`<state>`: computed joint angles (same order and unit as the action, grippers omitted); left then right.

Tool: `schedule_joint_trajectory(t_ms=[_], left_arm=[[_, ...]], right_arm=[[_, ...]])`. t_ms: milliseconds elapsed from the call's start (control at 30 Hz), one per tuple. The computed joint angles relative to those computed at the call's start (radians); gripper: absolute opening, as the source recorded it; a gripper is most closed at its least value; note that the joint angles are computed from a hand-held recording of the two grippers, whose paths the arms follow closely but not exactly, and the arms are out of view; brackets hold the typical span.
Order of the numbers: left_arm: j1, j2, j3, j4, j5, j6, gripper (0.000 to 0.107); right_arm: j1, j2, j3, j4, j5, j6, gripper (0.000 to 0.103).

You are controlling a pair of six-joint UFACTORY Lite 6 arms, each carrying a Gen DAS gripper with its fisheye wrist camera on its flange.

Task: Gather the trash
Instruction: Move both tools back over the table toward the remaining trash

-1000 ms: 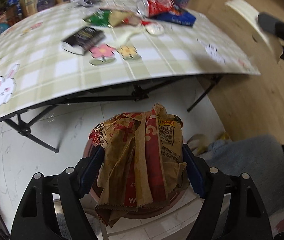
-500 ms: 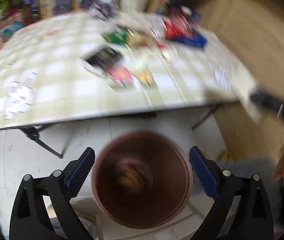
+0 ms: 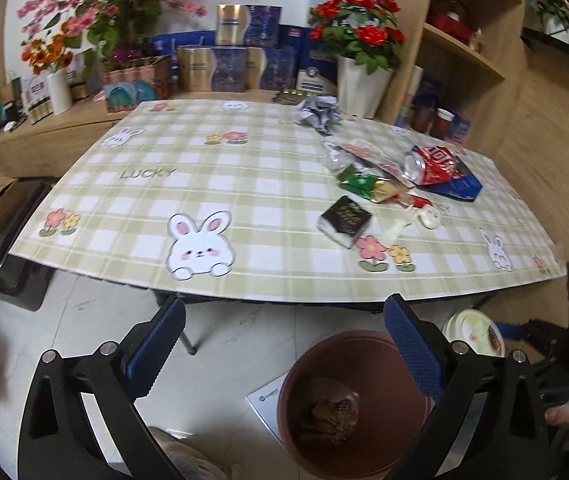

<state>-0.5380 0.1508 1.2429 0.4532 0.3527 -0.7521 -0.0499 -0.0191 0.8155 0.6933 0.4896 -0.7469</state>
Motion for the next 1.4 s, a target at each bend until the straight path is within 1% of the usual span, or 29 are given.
schedule_joint_trajectory(t_ms=[133,200,300,400,433,467,533,633,767,967,1100,1167,1233,1300,1400], left_arm=[[0.025,-0.022,-0.039,0.008,-0.01,-0.017,0.097],[0.037,-0.029,-0.053,0.011,-0.021,-0.024,0.097],[0.057,-0.039,-0.066,-0.044,-0.032,0.029,0.097],[0.065,-0.044,-0.076,-0.054,-0.04,0.039,0.097],[0.066,-0.043,-0.075,-0.058,-0.041,0.043,0.097],[0.067,-0.044,-0.078,-0.059,-0.044,0.044,0.097],[0.065,-0.044,-0.077,-0.059,-0.047,0.042,0.097],[0.065,-0.05,-0.082,-0.05,-0.061,0.033,0.097],[0.066,-0.057,-0.076,-0.069,-0.071,0.059,0.097],[0.067,-0.064,-0.057,-0.161,-0.072,0.16,0.097],[0.058,-0.069,-0.038,-0.143,-0.067,0.162,0.097],[0.051,-0.075,-0.035,-0.09,-0.068,0.118,0.097],[0.035,-0.076,-0.024,0.009,-0.061,0.039,0.097],[0.032,-0.071,-0.009,0.011,-0.058,0.048,0.097],[0.036,-0.059,0.015,-0.041,-0.066,0.104,0.097]], right_arm=[[0.042,0.086,0.023,-0.002,-0.028,0.024,0.087],[0.066,0.107,0.033,-0.014,-0.043,0.047,0.087],[0.1,0.117,0.045,-0.043,-0.057,0.079,0.088],[0.116,0.129,0.058,-0.049,-0.067,0.094,0.088],[0.102,0.118,0.049,-0.035,-0.06,0.072,0.095],[0.1,0.116,0.049,-0.015,-0.064,0.055,0.097],[0.097,0.091,0.046,0.041,-0.072,0.004,0.097],[0.084,0.055,0.048,0.054,-0.083,-0.007,0.097],[0.05,-0.011,0.055,-0.003,-0.108,0.047,0.097],[-0.044,-0.038,0.096,0.024,-0.075,0.051,0.097],[-0.073,-0.058,0.116,-0.013,-0.074,0.084,0.097],[-0.079,-0.069,0.116,-0.02,-0.079,0.092,0.097],[-0.091,-0.068,0.13,-0.033,-0.069,0.108,0.097],[-0.098,-0.07,0.138,-0.039,-0.062,0.115,0.097],[-0.104,-0.066,0.15,-0.038,-0.054,0.113,0.097]])
